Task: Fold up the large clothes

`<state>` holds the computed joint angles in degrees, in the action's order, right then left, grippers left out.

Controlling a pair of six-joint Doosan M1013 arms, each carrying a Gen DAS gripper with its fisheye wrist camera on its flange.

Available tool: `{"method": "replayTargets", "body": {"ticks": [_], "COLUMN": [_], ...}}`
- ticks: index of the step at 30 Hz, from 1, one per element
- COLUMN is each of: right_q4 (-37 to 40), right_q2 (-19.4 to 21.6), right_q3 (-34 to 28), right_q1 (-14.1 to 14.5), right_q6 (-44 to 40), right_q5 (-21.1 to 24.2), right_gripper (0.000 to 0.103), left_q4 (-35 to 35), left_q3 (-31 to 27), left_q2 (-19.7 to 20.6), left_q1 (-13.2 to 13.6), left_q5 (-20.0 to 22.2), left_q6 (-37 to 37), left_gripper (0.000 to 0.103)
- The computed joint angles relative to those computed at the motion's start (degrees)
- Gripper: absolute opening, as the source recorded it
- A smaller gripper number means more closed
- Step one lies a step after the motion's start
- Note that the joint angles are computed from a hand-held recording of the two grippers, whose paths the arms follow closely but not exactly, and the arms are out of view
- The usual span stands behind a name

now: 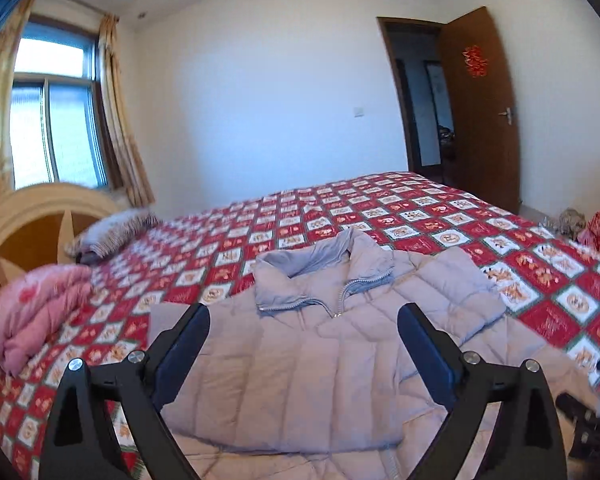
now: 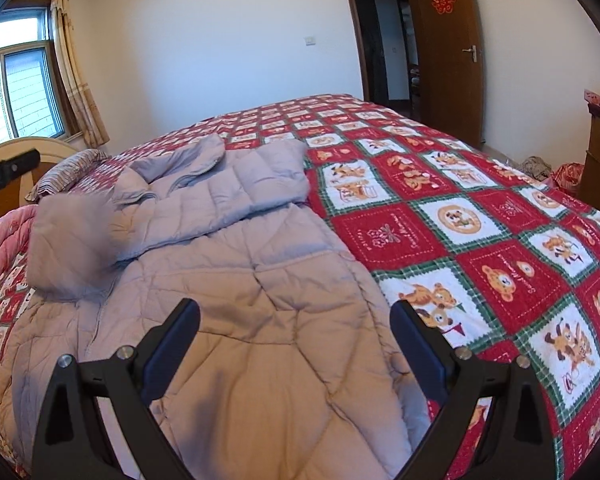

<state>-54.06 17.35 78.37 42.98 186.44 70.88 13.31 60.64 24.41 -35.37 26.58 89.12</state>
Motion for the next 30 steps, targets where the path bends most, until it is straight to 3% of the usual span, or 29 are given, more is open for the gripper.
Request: {"method": "replayTargets", "body": {"ticks": [3, 6, 10, 15, 17, 18, 19, 21, 24, 30], "right_q4": [0.6, 1.6, 5.4, 15.2, 19.8, 22.8, 25.3, 27.4, 23.0, 17.1], "right_q2": [0.5, 1.3, 4.1, 9.9, 12.3, 13.7, 14.6, 15.0, 13.8, 10.4], "right_q3": [-1.1, -3.0, -8.2, -16.9, -20.3, -22.1, -23.4, -23.9, -22.7, -18.4], "right_q1": [-0.4, -0.8, -2.3, -5.0, -6.0, -6.6, -7.0, -7.4, -6.2, -5.7], "right_q6": [-1.5, -3.7, -9.9, -21.4, -25.7, -28.2, -30.2, -32.0, -30.8, -27.5], "right_q5": [-1.5, -4.4, -10.1, -12.6, -11.6, -10.7, -9.9, -10.2, -9.1, -5.7], "right_gripper": [0.098, 0.098, 0.098, 0.093, 0.085, 0.076, 0.052, 0.019, 0.012, 0.011], "left_q4": [4.4, 12.4, 14.2, 14.1, 14.0, 13.6, 13.1, 12.7, 11.9, 11.5], "left_q3": [1.6, 1.1, -1.9, -3.7, -4.7, -4.7, -5.0, -4.3, -4.3, -4.6], "left_q2": [-0.4, 1.0, 4.0, 6.7, 7.9, 8.3, 8.7, 8.4, 8.4, 8.4], "left_q1": [1.5, 3.9, 7.2, 9.2, 9.3, 9.3, 9.5, 9.6, 9.8, 9.8], "left_q5": [0.5, 4.9, 14.2, 20.3, 22.3, 23.0, 23.7, 23.1, 22.5, 22.5], "left_q6": [-3.0, -12.0, -19.0, -21.9, -22.2, -22.2, -22.1, -22.1, -21.9, -21.1], "left_gripper": [0.096, 0.096, 0.096, 0.096, 0.096, 0.096, 0.096, 0.096, 0.096, 0.096]}}
